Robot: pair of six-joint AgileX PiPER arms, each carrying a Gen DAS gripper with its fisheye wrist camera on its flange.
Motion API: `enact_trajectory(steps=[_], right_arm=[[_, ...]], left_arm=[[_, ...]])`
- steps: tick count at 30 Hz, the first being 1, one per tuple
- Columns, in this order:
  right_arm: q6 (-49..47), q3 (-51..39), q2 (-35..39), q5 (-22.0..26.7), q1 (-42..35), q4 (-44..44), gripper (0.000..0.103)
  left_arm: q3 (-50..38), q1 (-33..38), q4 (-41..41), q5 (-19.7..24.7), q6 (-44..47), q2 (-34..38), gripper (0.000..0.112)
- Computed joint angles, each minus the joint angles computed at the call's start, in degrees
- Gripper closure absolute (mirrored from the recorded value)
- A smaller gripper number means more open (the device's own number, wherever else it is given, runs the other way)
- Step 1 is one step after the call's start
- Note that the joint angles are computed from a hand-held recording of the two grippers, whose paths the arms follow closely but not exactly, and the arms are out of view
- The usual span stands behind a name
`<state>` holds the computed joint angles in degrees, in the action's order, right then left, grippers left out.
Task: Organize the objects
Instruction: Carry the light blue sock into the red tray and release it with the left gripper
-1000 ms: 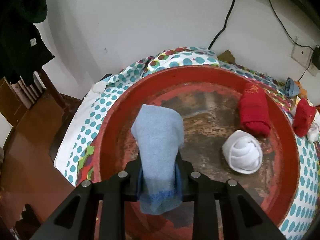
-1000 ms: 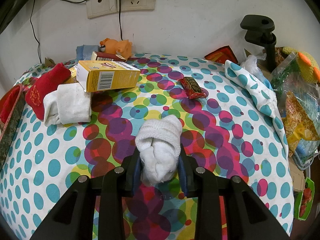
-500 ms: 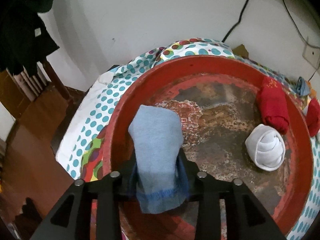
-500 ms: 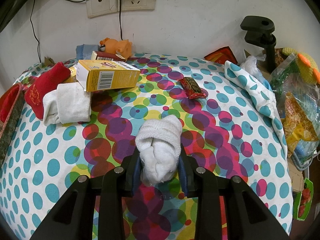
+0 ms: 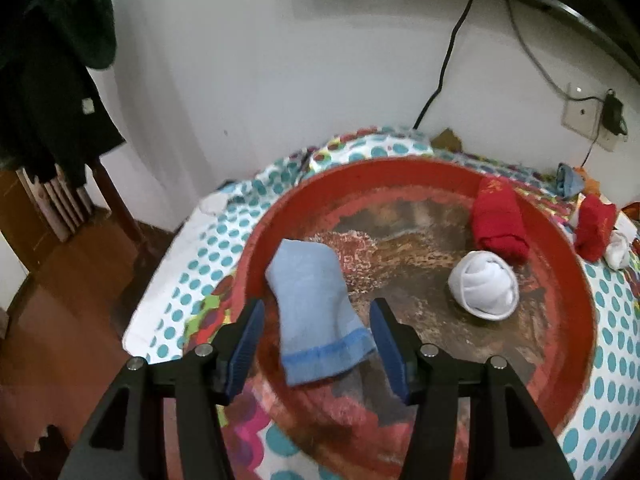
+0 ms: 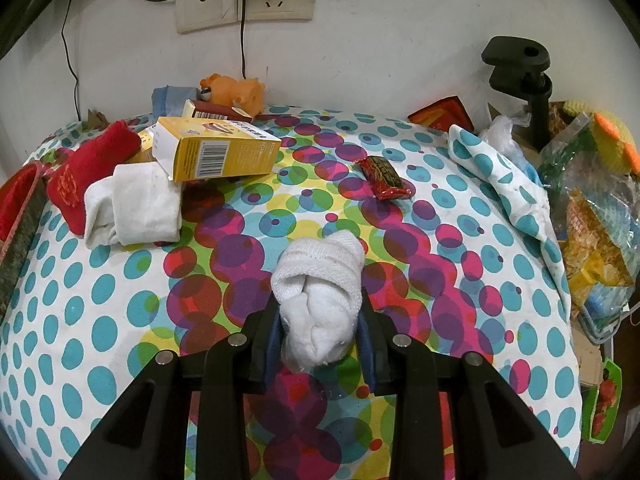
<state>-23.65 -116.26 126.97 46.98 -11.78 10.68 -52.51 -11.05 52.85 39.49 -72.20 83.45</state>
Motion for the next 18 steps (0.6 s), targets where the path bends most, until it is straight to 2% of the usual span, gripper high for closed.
enact_trajectory(steps=[6, 9, 11, 18], right_arm=[[-1.0, -1.3, 0.5, 1.6, -0.7, 2.6, 0.074], [-0.9, -0.5, 0.0, 0.9, -0.5, 2.2, 0.075], [-1.0, 1.1, -0.9, -0.7, 0.0, 1.2, 0.075], [1.4, 2.8, -1.7, -2.9, 1.5, -3.7, 0.075]], left_arm=[[7.2, -7.4, 10.4, 5.2, -15.7, -5.6, 0.056], [8.6, -9.6, 13.2, 5.7, -17.2, -6.8, 0.056], [9.0, -11.1, 15.7, 7.6, -19.6, -6.5, 0.056], [8.2, -8.4, 11.5, 2.0, -13.8, -7.5, 0.056]])
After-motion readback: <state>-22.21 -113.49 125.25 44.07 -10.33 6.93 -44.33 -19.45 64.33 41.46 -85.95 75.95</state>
